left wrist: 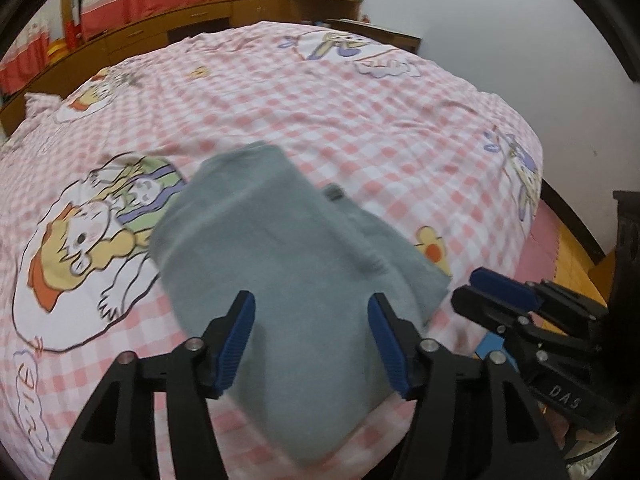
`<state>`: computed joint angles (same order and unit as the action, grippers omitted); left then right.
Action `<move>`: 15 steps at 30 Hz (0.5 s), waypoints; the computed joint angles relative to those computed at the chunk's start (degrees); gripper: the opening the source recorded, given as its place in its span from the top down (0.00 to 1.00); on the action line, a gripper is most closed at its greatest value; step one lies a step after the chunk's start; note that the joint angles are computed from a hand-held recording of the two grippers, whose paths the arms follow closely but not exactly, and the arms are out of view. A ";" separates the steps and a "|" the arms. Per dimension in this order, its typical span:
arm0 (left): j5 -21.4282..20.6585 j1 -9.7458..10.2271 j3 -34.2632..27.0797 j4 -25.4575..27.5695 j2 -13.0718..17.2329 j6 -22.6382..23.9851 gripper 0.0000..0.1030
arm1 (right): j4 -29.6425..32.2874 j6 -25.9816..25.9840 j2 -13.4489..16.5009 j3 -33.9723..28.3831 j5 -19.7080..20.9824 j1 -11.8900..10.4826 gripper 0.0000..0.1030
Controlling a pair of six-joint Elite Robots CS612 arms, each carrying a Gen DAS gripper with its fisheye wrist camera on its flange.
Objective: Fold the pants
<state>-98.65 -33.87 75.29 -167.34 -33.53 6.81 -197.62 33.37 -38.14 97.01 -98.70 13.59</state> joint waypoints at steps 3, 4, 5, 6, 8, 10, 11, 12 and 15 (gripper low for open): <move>0.12 0.59 0.17 0.17 -0.08 -1.82 0.31 | 0.87 0.50 0.04 -0.66 0.15 0.01 0.59; 0.10 0.80 0.24 0.21 -0.10 -2.50 0.28 | 1.09 0.49 0.05 -0.88 0.33 0.00 0.58; 0.13 0.99 0.33 0.26 -0.13 -3.09 0.27 | 1.45 0.31 0.06 -1.19 0.47 0.00 0.56; 0.22 1.19 0.45 0.30 -0.17 -3.73 0.26 | 1.89 -0.02 0.08 -1.53 0.53 0.02 0.55; 0.37 1.57 0.67 0.47 -0.24 -4.85 0.25 | 2.71 -0.72 0.11 -2.12 0.70 0.09 0.55; 0.14 2.09 1.04 0.08 -0.27 -6.06 0.24 | 4.24 -1.91 0.17 -3.09 1.23 0.19 0.55; 0.04 2.38 1.20 -0.14 -0.25 -6.92 0.23 | 4.74 -2.42 0.23 -3.46 1.57 0.21 0.55; -0.22 2.78 1.37 -0.27 -0.19 -8.28 0.22 | 5.21 -2.90 0.30 -3.80 1.88 0.23 0.55; -1.01 3.78 1.33 0.30 0.11 -11.32 0.22 | 7.08 -4.44 0.71 -5.24 2.71 0.31 0.55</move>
